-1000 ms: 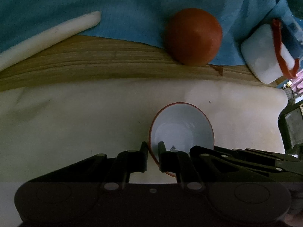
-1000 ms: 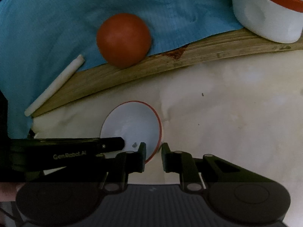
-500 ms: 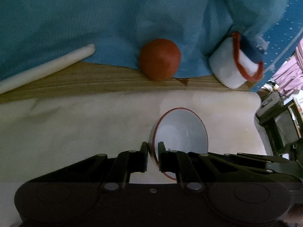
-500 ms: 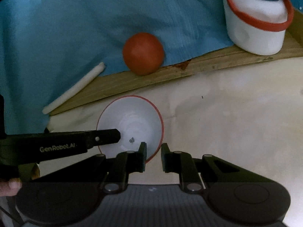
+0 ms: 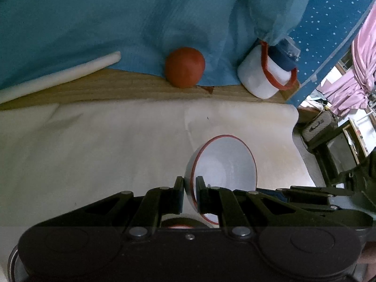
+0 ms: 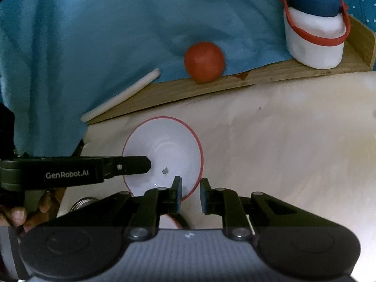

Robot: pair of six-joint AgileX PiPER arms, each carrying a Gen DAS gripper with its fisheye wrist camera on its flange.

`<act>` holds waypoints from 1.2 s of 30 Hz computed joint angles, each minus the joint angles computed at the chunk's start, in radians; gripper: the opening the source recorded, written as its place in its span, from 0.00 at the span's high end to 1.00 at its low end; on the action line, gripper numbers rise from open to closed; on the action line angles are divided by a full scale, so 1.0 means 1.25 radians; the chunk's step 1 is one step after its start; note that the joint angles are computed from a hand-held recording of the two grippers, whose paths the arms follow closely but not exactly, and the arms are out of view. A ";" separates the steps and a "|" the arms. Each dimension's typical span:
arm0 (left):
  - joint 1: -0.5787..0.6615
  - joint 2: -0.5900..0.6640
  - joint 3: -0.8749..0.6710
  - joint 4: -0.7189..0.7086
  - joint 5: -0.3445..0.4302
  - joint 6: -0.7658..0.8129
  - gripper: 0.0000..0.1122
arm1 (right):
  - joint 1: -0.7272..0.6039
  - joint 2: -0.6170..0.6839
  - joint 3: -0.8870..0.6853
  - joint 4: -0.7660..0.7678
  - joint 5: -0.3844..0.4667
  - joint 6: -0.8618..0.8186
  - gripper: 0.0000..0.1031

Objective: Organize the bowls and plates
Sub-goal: 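Carry the second white bowl with the left gripper onto the nested bowls, then settle the white bowl into the stack and open the left gripper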

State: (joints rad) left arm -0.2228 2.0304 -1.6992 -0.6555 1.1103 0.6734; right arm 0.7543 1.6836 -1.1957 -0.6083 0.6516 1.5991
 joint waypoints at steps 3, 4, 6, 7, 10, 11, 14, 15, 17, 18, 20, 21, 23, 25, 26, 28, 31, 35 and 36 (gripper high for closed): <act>0.015 -0.014 0.025 -0.001 0.013 0.021 0.91 | 0.017 -0.006 -0.005 0.015 0.009 -0.011 0.83; 0.021 -0.018 0.033 -0.001 0.018 0.029 0.91 | 0.022 -0.007 -0.006 0.022 0.010 -0.016 0.83; 0.029 -0.026 0.053 0.004 0.023 0.038 0.91 | 0.034 -0.005 -0.010 0.033 0.014 -0.021 0.83; 0.032 -0.028 0.061 0.006 0.025 0.041 0.91 | 0.039 -0.002 -0.010 0.038 0.013 -0.023 0.83; 0.043 -0.035 0.083 0.010 0.030 0.052 0.91 | 0.053 0.006 -0.011 0.052 0.012 -0.025 0.83; 0.047 -0.035 0.087 0.011 0.033 0.055 0.91 | 0.057 0.008 -0.011 0.056 0.011 -0.023 0.83; 0.055 -0.039 0.100 0.017 0.039 0.067 0.91 | 0.067 0.013 -0.007 0.066 0.003 -0.017 0.83; 0.057 -0.041 0.106 0.021 0.039 0.072 0.91 | 0.071 0.016 -0.010 0.070 0.004 -0.019 0.83; 0.060 -0.042 0.116 0.029 0.040 0.080 0.91 | 0.075 0.021 -0.014 0.081 0.004 -0.025 0.83; 0.061 -0.044 0.121 0.034 0.040 0.083 0.91 | 0.076 0.025 -0.019 0.091 0.005 -0.035 0.83; 0.065 -0.044 0.131 0.044 0.041 0.090 0.91 | 0.076 0.033 -0.026 0.107 0.006 -0.053 0.83; 0.067 -0.044 0.136 0.049 0.040 0.090 0.91 | 0.076 0.038 -0.031 0.115 0.006 -0.061 0.83; 0.071 -0.042 0.143 0.056 0.039 0.088 0.91 | 0.076 0.047 -0.037 0.135 0.003 -0.078 0.83; 0.075 -0.041 0.150 0.060 0.036 0.086 0.91 | 0.074 0.054 -0.041 0.157 -0.003 -0.092 0.83; 0.077 -0.041 0.153 0.062 0.035 0.088 0.91 | 0.073 0.060 -0.044 0.169 -0.007 -0.100 0.83; 0.078 -0.038 0.155 0.072 0.033 0.088 0.91 | 0.073 0.064 -0.046 0.180 -0.010 -0.107 0.83; 0.071 -0.039 0.164 0.092 0.022 0.087 0.91 | 0.069 0.076 -0.057 0.210 -0.008 -0.133 0.83; 0.061 -0.040 0.171 0.108 0.008 0.089 0.91 | 0.064 0.095 -0.075 0.244 0.001 -0.164 0.83; 0.057 -0.041 0.171 0.112 0.005 0.089 0.91 | 0.064 0.095 -0.075 0.248 0.001 -0.164 0.83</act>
